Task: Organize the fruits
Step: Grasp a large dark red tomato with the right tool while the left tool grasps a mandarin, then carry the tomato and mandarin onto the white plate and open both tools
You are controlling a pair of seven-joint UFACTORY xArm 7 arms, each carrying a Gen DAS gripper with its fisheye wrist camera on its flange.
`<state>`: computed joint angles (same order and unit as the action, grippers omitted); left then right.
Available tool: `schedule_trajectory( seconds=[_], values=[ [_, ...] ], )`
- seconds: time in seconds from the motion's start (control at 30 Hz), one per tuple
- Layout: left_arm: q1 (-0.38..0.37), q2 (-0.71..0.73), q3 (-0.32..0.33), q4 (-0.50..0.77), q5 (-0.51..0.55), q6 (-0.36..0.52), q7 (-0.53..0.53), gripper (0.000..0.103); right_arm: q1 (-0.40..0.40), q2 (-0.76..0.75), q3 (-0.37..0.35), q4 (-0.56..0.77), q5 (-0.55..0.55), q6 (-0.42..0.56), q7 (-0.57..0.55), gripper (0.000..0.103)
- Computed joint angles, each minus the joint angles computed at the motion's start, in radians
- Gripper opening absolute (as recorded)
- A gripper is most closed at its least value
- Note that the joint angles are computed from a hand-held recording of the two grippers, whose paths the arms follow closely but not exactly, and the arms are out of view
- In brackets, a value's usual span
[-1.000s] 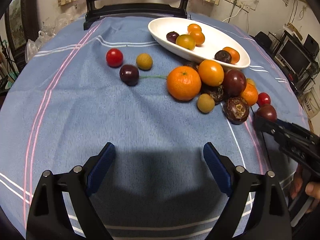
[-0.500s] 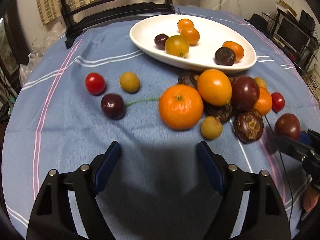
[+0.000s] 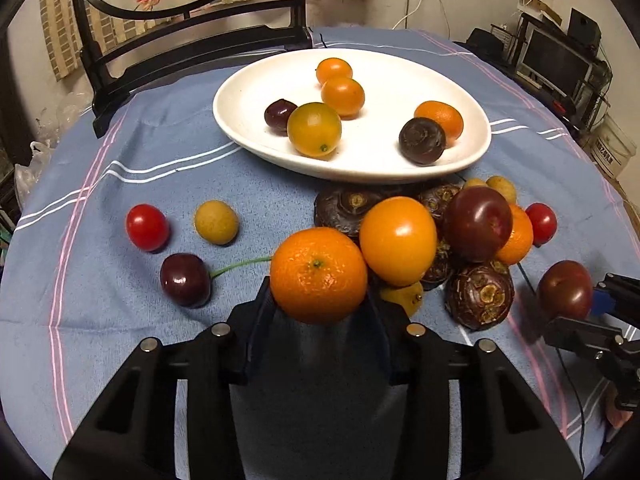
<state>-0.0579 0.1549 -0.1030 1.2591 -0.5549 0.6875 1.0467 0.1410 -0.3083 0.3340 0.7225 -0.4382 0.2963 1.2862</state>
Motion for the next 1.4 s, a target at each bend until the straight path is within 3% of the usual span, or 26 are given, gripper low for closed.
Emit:
schedule_trajectory(
  seconds=[0.17,0.37,0.6,0.77,1.07,1.27,1.37,1.4],
  values=[
    [0.018,-0.065,0.014,-0.044,-0.055,0.025,0.059,0.042,-0.022,-0.019,0.013,-0.02,-0.011,-0.019,0.035,0.04],
    [0.034,-0.14,0.062,-0.069,-0.13,0.098,0.131,0.042,-0.052,-0.036,0.067,0.03,-0.101,0.067,0.098,0.04],
    [0.023,-0.133,0.078,0.027,-0.183,0.19,0.116,0.042,-0.026,0.004,0.049,0.192,-0.196,0.197,0.011,0.04],
    [-0.004,-0.005,0.043,0.197,-0.105,0.189,-0.04,0.042,0.0,0.134,-0.024,0.341,-0.253,0.202,-0.103,0.04],
    [-0.058,0.316,-0.018,0.582,0.151,0.2,-0.368,0.042,0.092,0.373,-0.184,0.515,-0.035,0.241,-0.365,0.04],
    [-0.086,0.428,-0.043,0.715,0.242,0.219,-0.45,0.043,0.124,0.429,-0.237,0.543,0.009,0.24,-0.417,0.041],
    [-0.089,0.46,-0.046,0.767,0.266,0.254,-0.496,0.048,0.129,0.414,-0.248,0.517,0.028,0.198,-0.416,0.054],
    [-0.08,0.446,-0.052,0.746,0.257,0.236,-0.493,0.054,0.134,0.409,-0.253,0.516,0.01,0.203,-0.398,0.056]
  ],
)
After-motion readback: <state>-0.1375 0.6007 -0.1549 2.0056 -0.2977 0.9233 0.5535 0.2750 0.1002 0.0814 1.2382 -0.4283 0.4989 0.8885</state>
